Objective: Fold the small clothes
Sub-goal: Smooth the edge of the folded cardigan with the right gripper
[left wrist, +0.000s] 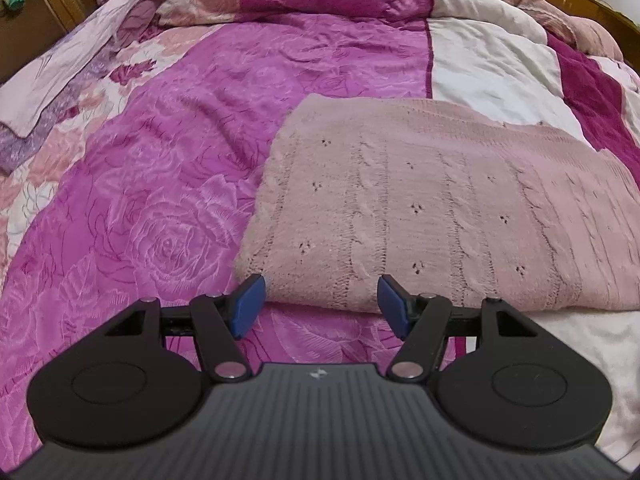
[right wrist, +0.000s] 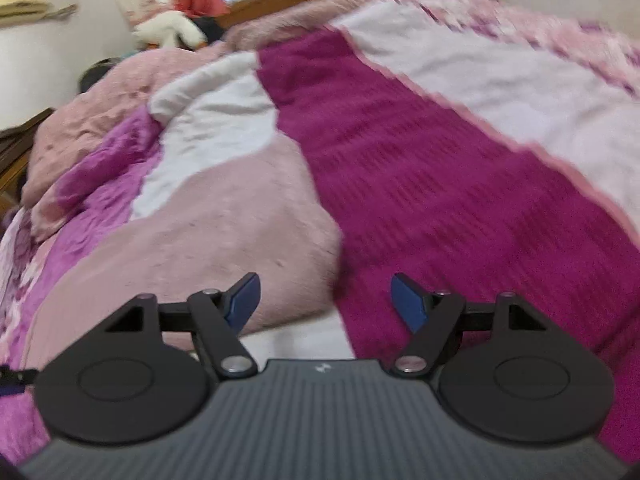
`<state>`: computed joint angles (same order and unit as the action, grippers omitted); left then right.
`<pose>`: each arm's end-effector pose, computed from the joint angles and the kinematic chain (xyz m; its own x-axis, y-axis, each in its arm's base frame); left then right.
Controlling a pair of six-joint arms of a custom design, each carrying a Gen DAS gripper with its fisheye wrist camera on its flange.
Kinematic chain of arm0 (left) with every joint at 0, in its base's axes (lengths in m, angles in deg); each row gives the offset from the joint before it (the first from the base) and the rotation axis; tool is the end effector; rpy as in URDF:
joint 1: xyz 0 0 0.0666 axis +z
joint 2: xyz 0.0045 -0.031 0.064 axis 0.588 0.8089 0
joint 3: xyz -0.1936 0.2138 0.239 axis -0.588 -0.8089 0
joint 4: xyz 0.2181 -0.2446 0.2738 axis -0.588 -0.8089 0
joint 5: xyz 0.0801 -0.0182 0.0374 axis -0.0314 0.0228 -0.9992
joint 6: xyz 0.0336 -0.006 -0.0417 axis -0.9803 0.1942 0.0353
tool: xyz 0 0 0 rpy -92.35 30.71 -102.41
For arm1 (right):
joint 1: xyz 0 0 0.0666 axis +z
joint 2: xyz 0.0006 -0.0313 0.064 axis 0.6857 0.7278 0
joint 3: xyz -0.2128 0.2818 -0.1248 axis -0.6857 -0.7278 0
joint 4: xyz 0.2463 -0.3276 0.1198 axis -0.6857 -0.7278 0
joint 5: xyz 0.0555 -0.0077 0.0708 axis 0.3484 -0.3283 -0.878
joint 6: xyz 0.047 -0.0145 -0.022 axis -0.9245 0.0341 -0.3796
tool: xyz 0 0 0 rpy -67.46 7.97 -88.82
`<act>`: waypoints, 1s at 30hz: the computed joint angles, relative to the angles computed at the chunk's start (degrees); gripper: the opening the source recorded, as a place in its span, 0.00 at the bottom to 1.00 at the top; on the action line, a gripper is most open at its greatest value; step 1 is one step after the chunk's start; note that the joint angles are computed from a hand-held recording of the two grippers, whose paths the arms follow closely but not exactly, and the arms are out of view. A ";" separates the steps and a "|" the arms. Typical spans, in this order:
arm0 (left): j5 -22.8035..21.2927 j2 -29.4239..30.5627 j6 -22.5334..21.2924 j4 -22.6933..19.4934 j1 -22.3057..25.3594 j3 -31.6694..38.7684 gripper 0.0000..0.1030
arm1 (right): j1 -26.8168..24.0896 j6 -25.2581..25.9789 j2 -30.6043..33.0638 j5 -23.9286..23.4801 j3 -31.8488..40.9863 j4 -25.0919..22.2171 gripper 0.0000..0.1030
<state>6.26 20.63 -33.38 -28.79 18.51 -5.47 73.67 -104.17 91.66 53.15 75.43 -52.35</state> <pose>0.2972 -0.0825 0.4682 -0.7692 -0.2060 -0.6049 -0.2537 0.9673 -0.0068 0.3599 0.1995 0.4146 -0.6207 0.3709 -0.6908 0.1322 0.9179 0.3741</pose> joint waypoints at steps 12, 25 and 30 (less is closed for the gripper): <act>0.18 -0.05 0.76 -0.96 0.56 0.14 0.67 | -3.38 -11.00 0.71 -10.90 -4.63 14.65 0.72; -0.21 0.62 0.79 -2.12 0.95 0.17 0.67 | -3.14 -16.03 3.07 -8.77 -5.74 23.47 0.62; -0.04 0.54 0.85 -2.05 0.97 0.11 0.67 | -2.65 -13.04 4.03 -7.07 -4.36 20.89 0.55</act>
